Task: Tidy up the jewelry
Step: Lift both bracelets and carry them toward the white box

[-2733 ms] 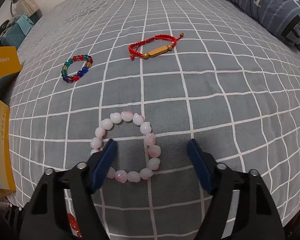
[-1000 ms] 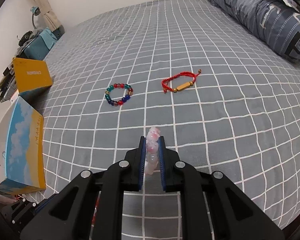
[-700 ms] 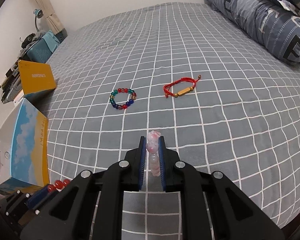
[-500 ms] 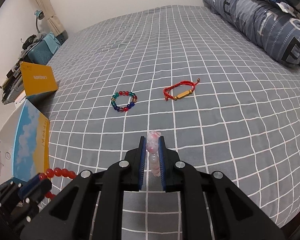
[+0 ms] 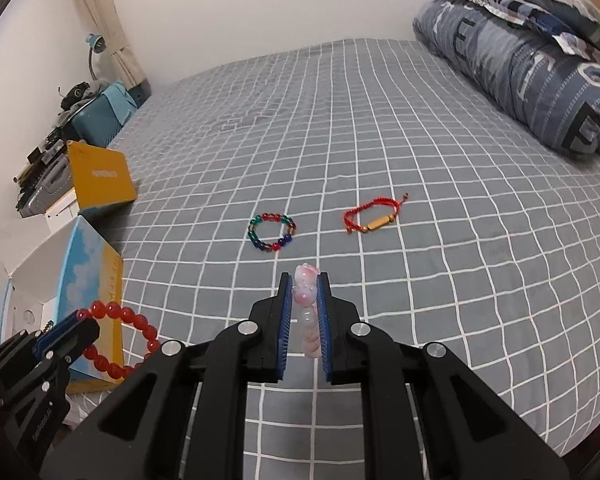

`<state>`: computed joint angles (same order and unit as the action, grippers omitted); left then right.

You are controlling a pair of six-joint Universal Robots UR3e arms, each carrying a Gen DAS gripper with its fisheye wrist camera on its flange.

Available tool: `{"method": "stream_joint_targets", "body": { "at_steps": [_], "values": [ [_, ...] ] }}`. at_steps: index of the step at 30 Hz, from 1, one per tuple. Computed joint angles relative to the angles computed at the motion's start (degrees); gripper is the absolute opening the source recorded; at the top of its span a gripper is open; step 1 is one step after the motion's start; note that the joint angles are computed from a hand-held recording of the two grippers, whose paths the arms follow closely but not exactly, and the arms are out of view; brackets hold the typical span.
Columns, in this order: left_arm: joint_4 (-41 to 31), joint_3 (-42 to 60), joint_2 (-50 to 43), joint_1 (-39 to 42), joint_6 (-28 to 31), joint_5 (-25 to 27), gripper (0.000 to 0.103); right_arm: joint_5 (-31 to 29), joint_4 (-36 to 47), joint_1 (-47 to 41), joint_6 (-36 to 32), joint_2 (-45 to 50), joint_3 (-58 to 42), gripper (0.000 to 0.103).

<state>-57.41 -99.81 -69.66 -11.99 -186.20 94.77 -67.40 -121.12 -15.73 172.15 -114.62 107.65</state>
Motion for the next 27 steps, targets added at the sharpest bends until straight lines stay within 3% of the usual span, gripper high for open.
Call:
{"method": "stream_joint_targets", "body": {
  "at_steps": [10,20,27],
  "values": [
    [-0.79,3.01,0.35,2.46,0.5,-1.36,0.013,-2.5,-1.63,3.02,2.46,0.93,-2.21,0.012],
    [-2.93,5.09,2.18,6.98,2.37,-2.92,0.013,-9.27,-3.08,9.51,7.44,4.19,-7.08,0.012],
    [-6.45,7.08,6.16,13.98,5.36,-7.62,0.013,-14.3,-5.48,16.57,10.48,8.32,-11.35,0.012]
  ]
}}
